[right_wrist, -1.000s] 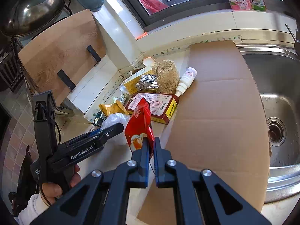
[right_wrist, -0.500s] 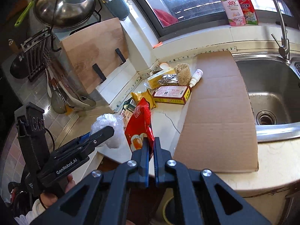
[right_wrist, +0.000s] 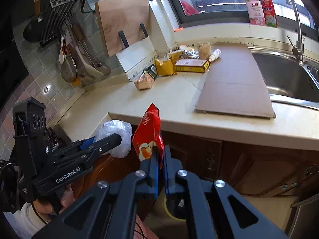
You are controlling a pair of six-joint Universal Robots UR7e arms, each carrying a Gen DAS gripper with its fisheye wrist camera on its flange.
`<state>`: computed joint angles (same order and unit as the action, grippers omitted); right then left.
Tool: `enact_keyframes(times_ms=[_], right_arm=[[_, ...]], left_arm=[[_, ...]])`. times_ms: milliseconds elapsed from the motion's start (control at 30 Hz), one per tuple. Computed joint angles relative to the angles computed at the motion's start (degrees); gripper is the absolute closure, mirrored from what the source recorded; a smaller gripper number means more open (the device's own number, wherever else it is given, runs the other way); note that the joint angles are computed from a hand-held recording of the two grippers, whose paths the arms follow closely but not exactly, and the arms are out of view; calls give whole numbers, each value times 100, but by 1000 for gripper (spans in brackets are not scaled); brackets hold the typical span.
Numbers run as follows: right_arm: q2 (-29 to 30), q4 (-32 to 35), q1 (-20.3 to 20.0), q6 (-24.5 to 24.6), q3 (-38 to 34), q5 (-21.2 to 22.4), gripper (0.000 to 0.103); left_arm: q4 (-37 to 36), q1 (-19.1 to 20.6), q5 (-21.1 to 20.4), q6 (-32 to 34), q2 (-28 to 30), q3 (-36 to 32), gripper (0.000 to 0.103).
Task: Collect trash
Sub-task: 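Lower both bags over the bin and open both tools to drop them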
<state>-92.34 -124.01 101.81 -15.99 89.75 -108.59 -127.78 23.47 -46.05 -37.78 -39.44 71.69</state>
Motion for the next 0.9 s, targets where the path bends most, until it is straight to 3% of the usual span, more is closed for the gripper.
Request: enact_keyframes(times_ms=[367, 633, 900], right_arm=[[-183, 268, -523, 1, 796, -234, 99], [13, 536, -1239, 220, 1032, -89, 99], [479, 654, -1703, 430, 1056, -138, 99]], left_arm=[[145, 141, -512, -911, -255, 1048, 69], [518, 442, -974, -1147, -13, 1084, 69], [729, 907, -1623, -1242, 308, 985, 69]])
